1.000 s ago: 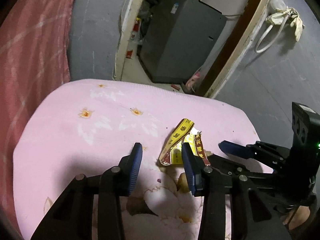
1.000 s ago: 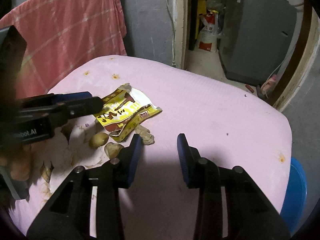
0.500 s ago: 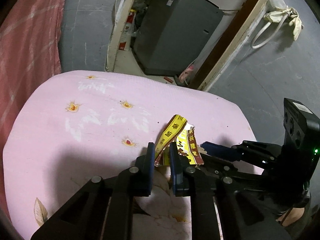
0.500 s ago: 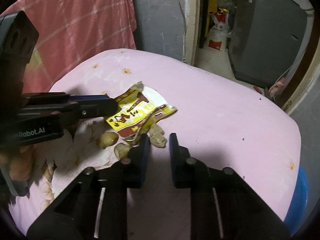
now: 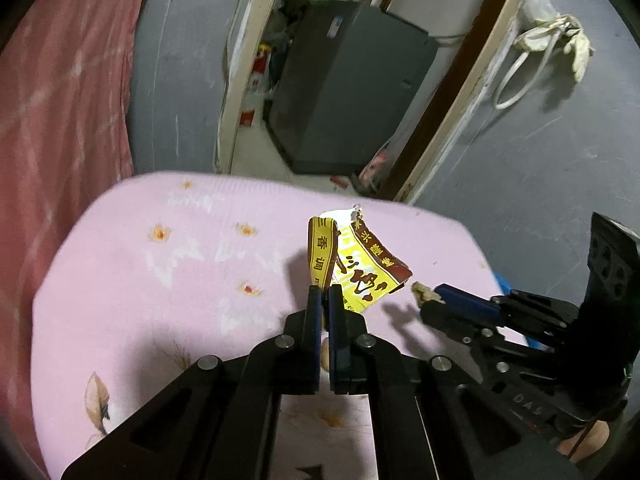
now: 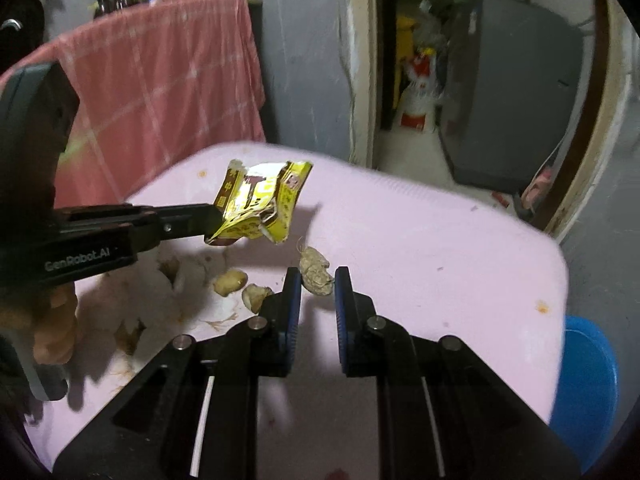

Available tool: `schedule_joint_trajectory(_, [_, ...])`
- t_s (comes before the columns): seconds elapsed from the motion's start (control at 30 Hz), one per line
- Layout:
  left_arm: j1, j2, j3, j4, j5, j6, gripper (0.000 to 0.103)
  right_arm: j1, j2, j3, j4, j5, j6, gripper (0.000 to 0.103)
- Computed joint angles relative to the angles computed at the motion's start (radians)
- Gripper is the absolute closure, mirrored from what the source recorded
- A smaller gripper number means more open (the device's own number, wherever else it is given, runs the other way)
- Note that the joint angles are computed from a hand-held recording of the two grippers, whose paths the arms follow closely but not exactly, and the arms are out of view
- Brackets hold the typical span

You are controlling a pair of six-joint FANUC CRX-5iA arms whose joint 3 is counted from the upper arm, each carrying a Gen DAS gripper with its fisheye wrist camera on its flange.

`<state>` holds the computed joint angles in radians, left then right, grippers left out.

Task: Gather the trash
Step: 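Lift the yellow packet and nut shell off the table with both grippers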

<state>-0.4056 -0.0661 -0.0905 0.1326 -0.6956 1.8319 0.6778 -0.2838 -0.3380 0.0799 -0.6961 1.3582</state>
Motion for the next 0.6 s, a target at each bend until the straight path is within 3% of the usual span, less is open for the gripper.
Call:
schedule_joint_trajectory(0.13, [-0.048, -0.036, 0.011, -0.082, 0.057, 0.078, 0.102, 0.022, -0.129, -0.131, 0.17, 0.131, -0.163, 0.086])
schedule_joint_trajectory(0.3, [-0.119, -0.061, 0.038, -0.21, 0.135, 0.207, 0.102, 0.016, -0.296, -0.289, 0.502, 0.256, -0.445, 0.086])
schedule_joint_trajectory(0.47, [-0.229, -0.058, 0.139, -0.45, 0.145, 0.39, 0.102, -0.061, -0.42, -0.386, 0.768, 0.359, -0.668, 0.086])
schedule_joint_trajectory(0.6, [-0.355, -0.027, 0.242, -0.683, 0.103, 0.556, 0.102, -0.14, -0.493, -0.431, 0.901, 0.419, -0.784, 0.086])
